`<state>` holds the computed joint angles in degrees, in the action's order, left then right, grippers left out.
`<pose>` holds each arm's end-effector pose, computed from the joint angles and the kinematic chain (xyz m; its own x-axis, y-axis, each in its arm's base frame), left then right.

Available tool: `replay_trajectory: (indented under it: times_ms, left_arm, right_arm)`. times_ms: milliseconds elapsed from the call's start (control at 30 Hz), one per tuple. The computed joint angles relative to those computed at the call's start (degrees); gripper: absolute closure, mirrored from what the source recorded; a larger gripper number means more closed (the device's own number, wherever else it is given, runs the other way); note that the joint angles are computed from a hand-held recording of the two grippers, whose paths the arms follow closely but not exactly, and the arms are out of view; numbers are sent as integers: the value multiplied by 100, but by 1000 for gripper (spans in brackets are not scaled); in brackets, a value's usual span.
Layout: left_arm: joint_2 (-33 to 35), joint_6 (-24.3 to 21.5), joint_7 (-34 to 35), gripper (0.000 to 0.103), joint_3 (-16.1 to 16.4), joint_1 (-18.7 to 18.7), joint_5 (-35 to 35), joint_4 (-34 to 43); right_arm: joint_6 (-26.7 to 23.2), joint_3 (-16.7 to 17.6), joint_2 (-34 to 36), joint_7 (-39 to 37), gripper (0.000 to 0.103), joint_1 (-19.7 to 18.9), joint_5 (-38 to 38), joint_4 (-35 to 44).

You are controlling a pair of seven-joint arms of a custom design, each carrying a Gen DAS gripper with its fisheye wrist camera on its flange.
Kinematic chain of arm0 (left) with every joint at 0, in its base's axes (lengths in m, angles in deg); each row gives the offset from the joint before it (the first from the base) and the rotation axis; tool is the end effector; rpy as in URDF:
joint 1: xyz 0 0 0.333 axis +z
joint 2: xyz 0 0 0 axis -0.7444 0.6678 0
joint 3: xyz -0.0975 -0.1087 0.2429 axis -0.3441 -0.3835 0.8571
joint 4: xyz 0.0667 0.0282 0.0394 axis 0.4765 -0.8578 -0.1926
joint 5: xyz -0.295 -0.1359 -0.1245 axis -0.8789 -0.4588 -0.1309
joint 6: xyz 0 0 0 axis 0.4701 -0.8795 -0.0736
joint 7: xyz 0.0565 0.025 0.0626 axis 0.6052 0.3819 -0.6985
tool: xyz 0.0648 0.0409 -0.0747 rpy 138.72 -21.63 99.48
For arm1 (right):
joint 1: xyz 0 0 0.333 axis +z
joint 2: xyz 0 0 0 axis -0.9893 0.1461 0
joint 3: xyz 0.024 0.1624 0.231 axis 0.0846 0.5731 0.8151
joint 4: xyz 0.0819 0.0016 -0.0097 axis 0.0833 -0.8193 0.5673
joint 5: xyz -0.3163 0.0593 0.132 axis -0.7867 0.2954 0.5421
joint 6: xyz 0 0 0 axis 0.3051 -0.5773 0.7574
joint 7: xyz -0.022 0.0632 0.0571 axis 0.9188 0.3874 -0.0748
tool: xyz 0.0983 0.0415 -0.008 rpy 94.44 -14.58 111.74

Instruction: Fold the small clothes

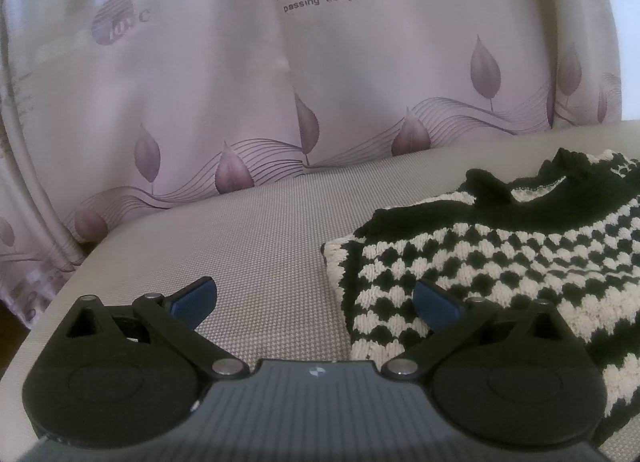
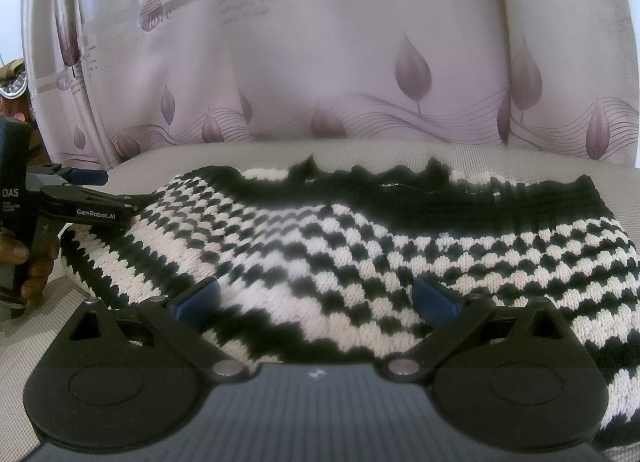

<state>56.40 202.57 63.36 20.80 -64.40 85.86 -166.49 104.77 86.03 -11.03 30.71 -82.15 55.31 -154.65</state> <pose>0.6009 -0.2125 0.3611 0.1232 -0.9533 -0.2758 -0.5086 0.1780 -0.8424 0.6399 0.0373 0.3830 0.5266 -0.8316 -0.1764 -0.5366 -0.1641 -0.8278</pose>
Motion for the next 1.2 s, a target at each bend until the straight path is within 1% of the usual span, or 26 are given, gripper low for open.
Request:
replay_trajectory:
  times_ms: [433, 500, 567, 633, 700, 733, 767, 800, 833, 900, 967, 1033, 1100, 1133, 1167, 1200]
  left_arm:
    - [84, -32, 93, 0, 20, -22, -38, 85]
    - [112, 71, 156, 0, 17, 17, -111, 124]
    - [139, 425, 219, 1, 11, 158, -279, 161]
    - [168, 941, 273, 4, 6, 364, -588, 177]
    - [236, 1552, 571, 10, -46, 650, -1224, 177]
    - [274, 1853, 803, 15, -94, 806, -1619, 148]
    - [320, 2141, 1063, 21, -173, 979, -2020, 115]
    - [369, 2384, 1393, 22, -307, 1177, -2447, 72]
    - [417, 2526, 1731, 23, -463, 1356, -2829, 40]
    - [514, 2609, 2396, 22, -787, 1660, -3464, 22]
    - [598, 2675, 2842, 19, -956, 1818, -3838, 50]
    - [716, 2737, 3367, 15, -1252, 2072, -4232, 95]
    - [895, 2736, 4016, 8, -1689, 2419, -4606, 182]
    - [975, 2661, 4367, 2, -1938, 2586, -4774, 234]
    - [1031, 2599, 4573, 1, -2033, 2635, -4886, 290]
    - [1036, 2592, 4610, 1, -1974, 2573, -4950, 313]
  right_arm:
    - [-12, -1, -6, 3, 0, -6, 2, -2]
    - [2, -5, -5, 9, 0, -1, -11, -2]
    - [6, -6, -9, 16, 0, 0, -17, -5]
    - [26, -9, -7, 46, 0, 6, -27, 0]
    - [17, -1, -8, 40, 0, -4, -8, 3]
    - [17, 1, -15, 46, 0, -2, -7, 1]
    - [15, 4, -17, 46, 0, -2, 1, 0]
    - [2, 8, -19, 41, 0, -6, 15, 1]
    - [-10, 12, -17, 34, 0, -13, 40, 5]
    - [-56, 17, -10, 16, 0, -35, 95, 16]
    - [-67, 18, -31, -7, 0, -39, 150, -7]
    - [-68, 18, -49, -49, 0, -39, 211, -25]
    - [-83, 14, -53, -84, 0, -40, 267, -24]
    - [-98, 12, -55, -101, 0, -44, 297, -24]
    - [-111, 10, -59, -116, 0, -48, 327, -27]
    - [-125, 8, -61, -136, 0, -53, 361, -26]
